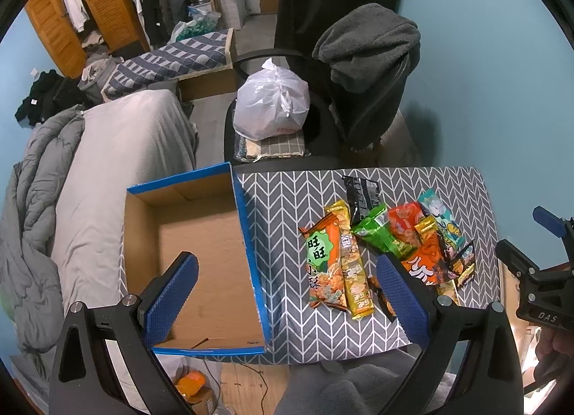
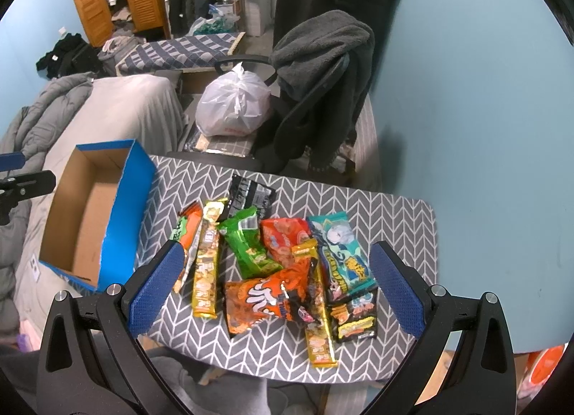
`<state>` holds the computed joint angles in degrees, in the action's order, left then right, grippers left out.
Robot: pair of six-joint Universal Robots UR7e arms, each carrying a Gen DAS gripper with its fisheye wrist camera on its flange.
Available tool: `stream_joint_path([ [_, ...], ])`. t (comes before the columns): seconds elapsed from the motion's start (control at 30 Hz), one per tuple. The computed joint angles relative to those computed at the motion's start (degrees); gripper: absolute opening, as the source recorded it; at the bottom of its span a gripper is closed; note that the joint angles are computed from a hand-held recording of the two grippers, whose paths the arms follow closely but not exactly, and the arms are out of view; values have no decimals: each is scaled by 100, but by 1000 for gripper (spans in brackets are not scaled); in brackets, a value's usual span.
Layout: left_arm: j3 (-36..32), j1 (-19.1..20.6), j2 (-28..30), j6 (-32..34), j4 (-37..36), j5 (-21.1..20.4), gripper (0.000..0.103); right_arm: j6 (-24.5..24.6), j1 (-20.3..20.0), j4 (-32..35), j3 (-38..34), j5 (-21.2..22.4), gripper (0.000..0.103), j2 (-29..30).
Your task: Organize snacks
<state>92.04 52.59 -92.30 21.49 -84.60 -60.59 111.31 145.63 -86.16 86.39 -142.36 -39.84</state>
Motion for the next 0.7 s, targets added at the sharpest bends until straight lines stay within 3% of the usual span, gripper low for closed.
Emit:
stream_joint_path([
  [0.27,219,15,28,6,-13,71,101,39,9,-177,419,113,101,-243],
  [0.7,726,192,171,-207,-18,157,101,645,75,-80,1563,482,101,-976],
])
